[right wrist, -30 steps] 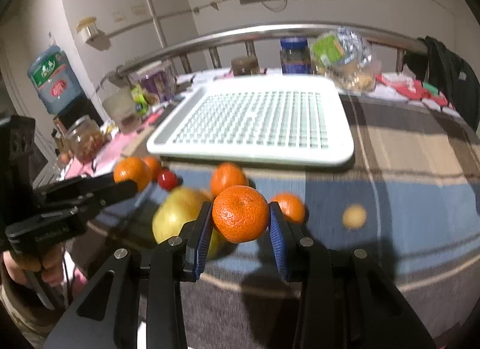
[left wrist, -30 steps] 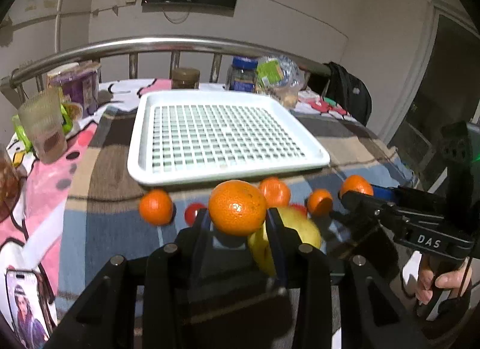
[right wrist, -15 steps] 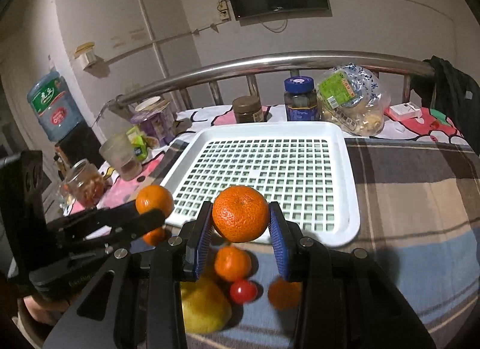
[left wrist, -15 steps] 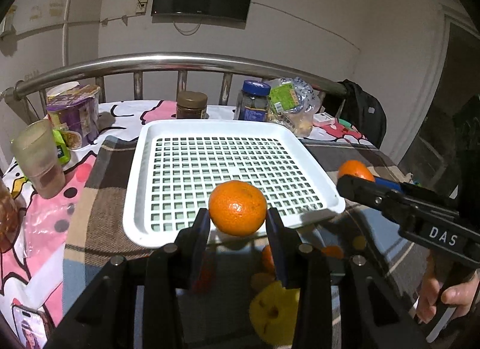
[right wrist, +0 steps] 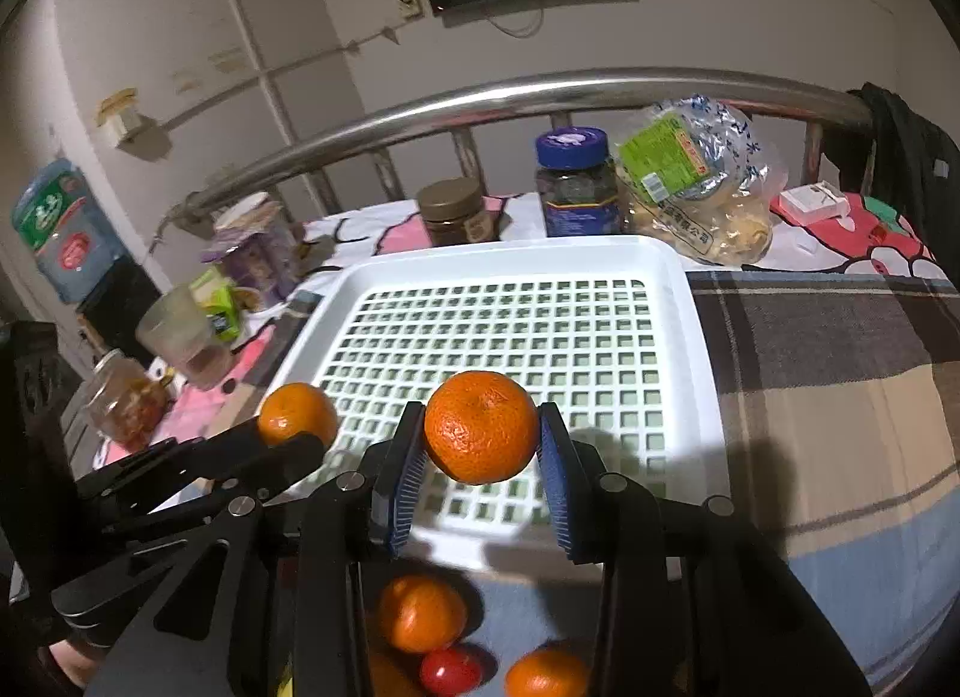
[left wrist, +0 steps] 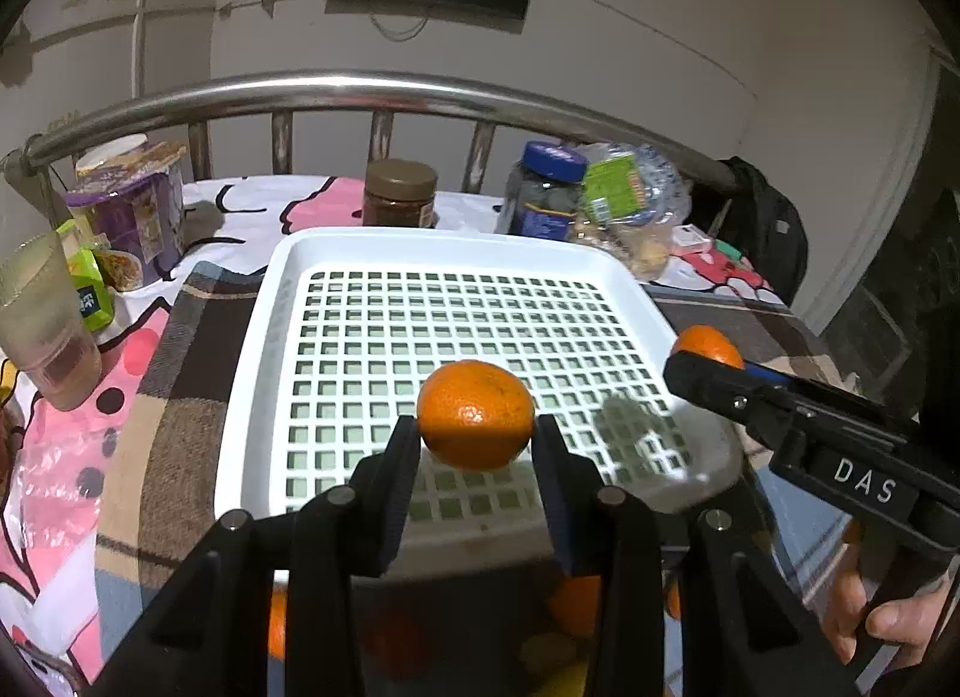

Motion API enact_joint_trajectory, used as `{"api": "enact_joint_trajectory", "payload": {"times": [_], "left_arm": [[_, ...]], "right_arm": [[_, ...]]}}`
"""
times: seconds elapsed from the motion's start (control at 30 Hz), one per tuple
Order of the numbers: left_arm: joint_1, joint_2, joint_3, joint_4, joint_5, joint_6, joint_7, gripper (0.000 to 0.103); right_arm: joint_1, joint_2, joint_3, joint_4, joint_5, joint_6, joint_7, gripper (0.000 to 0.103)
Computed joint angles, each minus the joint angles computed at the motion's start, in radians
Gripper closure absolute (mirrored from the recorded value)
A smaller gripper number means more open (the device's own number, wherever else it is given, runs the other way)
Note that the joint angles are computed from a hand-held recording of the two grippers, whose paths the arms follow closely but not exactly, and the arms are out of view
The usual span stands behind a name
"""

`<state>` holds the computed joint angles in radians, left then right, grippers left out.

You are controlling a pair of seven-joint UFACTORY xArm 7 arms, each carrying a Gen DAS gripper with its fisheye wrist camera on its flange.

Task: Organize fruits
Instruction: 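Carry both mandarins over the white tray and open both grippers to drop them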

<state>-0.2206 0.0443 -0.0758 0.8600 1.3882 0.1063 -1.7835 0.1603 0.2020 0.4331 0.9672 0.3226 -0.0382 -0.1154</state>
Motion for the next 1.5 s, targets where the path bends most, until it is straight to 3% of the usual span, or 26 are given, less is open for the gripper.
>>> {"api": "enact_joint_trajectory", "payload": {"times": [0.23,0.5,0.6,0.8,0.93,0.97,1.0,1.03,1.1,1.13,1.2,1.27,1.37,1.43,1.5], "left_arm": [[-0.008,0.084,0.032,0.070,-0.215,0.010,0.228,0.062],[-0.017,0.190,0.047,0.131,-0.523,0.016,0.492,0.062],[-0.024,0.214,0.051,0.142,-0.603,0.012,0.564,0.062],[-0.062,0.250,0.082,0.163,-0.722,0.032,0.661,0.062],[-0.127,0.251,0.150,0.161,-0.746,0.019,0.665,0.060],[-0.144,0.251,0.168,0.160,-0.751,0.013,0.663,0.058],[-0.156,0.246,0.183,0.155,-0.759,0.009,0.660,0.044],[-0.170,0.241,0.200,0.149,-0.755,0.000,0.647,0.032],[-0.272,0.223,0.322,0.133,-0.644,-0.040,0.526,0.021],[-0.336,0.211,0.395,0.133,-0.547,-0.042,0.431,0.015],[-0.393,0.180,0.457,0.131,-0.397,-0.031,0.292,0.012],[-0.405,0.147,0.473,0.123,-0.296,-0.035,0.201,0.010],[-0.434,0.080,0.497,0.110,-0.057,-0.014,-0.036,0.005],[-0.437,0.029,0.481,0.096,0.092,0.024,-0.182,0.002],[-0.428,-0.020,0.450,0.070,0.159,0.061,-0.237,0.002]], "right_arm": [[0.133,0.096,-0.174,0.141,-0.113,0.094,0.117,0.068],[0.231,0.221,-0.304,0.305,-0.264,0.217,0.258,0.068],[0.251,0.250,-0.335,0.336,-0.315,0.248,0.303,0.068],[0.236,0.281,-0.327,0.361,-0.348,0.264,0.325,0.067],[0.243,0.296,-0.341,0.374,-0.375,0.288,0.347,0.064],[0.240,0.299,-0.338,0.375,-0.376,0.292,0.348,0.060],[0.225,0.298,-0.323,0.371,-0.366,0.290,0.340,0.051],[0.213,0.296,-0.312,0.367,-0.357,0.286,0.334,0.038],[0.186,0.276,-0.286,0.336,-0.328,0.257,0.321,0.021],[0.168,0.261,-0.268,0.314,-0.310,0.229,0.308,0.020],[0.122,0.238,-0.220,0.282,-0.270,0.192,0.264,0.019],[0.073,0.215,-0.165,0.259,-0.219,0.183,0.213,0.019],[0.028,0.163,-0.113,0.198,-0.146,0.139,0.159,0.019],[0.018,0.116,-0.100,0.147,-0.111,0.101,0.141,0.019],[0.008,0.071,-0.085,0.098,-0.086,0.062,0.123,0.017]]}}
